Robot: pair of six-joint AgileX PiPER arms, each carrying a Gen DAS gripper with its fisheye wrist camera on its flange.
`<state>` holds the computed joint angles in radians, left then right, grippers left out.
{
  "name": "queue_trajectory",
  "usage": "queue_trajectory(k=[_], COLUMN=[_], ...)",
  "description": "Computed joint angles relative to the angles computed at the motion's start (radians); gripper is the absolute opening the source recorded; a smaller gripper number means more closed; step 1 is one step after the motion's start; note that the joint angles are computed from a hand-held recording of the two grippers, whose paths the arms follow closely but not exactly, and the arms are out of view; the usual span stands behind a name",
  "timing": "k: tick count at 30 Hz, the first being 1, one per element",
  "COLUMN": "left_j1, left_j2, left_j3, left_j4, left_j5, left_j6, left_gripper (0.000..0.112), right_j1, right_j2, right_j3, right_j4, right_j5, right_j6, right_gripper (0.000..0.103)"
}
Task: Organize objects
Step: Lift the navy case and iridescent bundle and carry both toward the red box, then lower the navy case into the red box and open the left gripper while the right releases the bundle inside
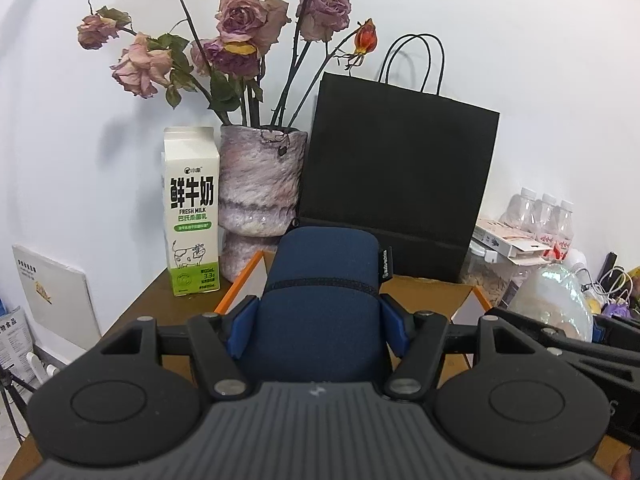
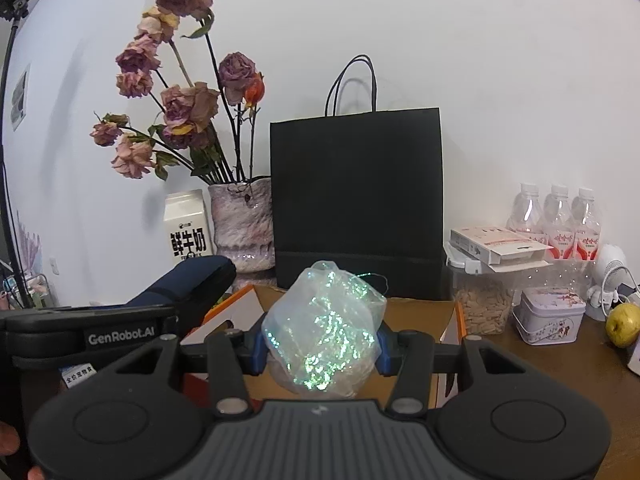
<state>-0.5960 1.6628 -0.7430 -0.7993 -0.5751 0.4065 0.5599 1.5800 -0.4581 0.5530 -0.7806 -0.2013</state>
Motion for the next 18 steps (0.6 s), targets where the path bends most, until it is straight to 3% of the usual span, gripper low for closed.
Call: queue_trajectory(k=[18], left_j1=[0.086], left_j2=[0.198], left_j3=[-0.25], left_j4=[0.019], left_j5=[0.114], left_j6=[0.051], left_gripper=[0.065], right_j1=[-0.162], right_j2=[0.196], right_j3=[-0.197], right_j4=[-0.131], right_j5=[0.108], right_j6=[0.055], right_gripper=[0.047])
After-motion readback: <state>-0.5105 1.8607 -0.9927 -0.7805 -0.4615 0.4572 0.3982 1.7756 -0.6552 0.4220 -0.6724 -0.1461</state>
